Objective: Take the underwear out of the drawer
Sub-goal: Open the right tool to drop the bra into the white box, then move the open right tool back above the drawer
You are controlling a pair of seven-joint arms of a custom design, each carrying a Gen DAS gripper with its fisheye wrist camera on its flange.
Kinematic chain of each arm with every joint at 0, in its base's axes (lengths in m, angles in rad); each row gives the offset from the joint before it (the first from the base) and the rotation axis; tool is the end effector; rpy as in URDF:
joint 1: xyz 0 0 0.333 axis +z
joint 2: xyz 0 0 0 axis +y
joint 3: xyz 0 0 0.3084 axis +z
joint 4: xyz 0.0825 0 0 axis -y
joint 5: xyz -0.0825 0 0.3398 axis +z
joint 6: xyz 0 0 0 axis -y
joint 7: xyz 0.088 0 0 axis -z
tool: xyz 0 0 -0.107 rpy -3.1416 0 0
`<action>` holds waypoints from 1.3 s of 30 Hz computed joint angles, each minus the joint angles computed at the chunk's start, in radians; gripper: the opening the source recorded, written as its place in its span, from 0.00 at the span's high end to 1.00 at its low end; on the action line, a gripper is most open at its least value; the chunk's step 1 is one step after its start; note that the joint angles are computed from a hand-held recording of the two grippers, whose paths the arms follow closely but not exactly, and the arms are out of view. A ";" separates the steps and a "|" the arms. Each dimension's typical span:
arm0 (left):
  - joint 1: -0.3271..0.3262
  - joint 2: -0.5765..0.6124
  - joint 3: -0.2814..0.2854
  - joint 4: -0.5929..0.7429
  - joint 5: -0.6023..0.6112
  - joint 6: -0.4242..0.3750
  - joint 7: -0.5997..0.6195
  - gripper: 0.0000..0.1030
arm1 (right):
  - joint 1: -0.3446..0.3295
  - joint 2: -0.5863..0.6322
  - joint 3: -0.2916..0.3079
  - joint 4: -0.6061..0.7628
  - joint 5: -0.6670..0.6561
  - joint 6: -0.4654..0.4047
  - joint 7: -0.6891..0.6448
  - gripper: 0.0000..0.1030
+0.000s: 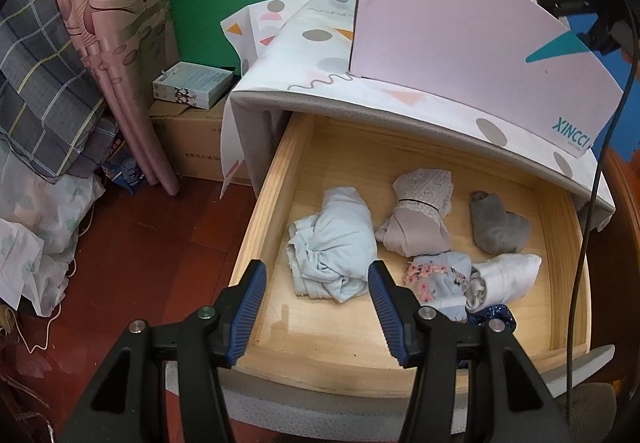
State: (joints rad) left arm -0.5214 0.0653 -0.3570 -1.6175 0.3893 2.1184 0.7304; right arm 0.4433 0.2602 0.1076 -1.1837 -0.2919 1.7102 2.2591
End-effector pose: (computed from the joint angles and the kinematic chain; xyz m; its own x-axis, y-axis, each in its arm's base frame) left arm 0.3848 -0.4258 0.6248 -0.1760 -0.9829 0.0539 -0.8415 0.1218 -0.5264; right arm 0.5292 0.2804 0.6585 -0.1490 -0.9882 0.0349 -0.9224 0.1262 -0.3650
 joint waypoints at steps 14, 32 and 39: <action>0.000 0.000 0.000 -0.003 0.006 0.006 -0.005 0.47 | 0.036 0.023 0.005 0.046 -0.007 -0.075 -0.010 0.34; 0.003 0.003 0.001 0.003 0.000 -0.014 -0.014 0.47 | 0.041 -0.256 0.052 -0.184 0.057 -0.033 0.042 0.22; -0.006 0.026 -0.002 0.035 -0.001 -0.055 -0.002 0.47 | 0.042 -0.392 0.060 -0.479 0.207 0.038 0.089 0.22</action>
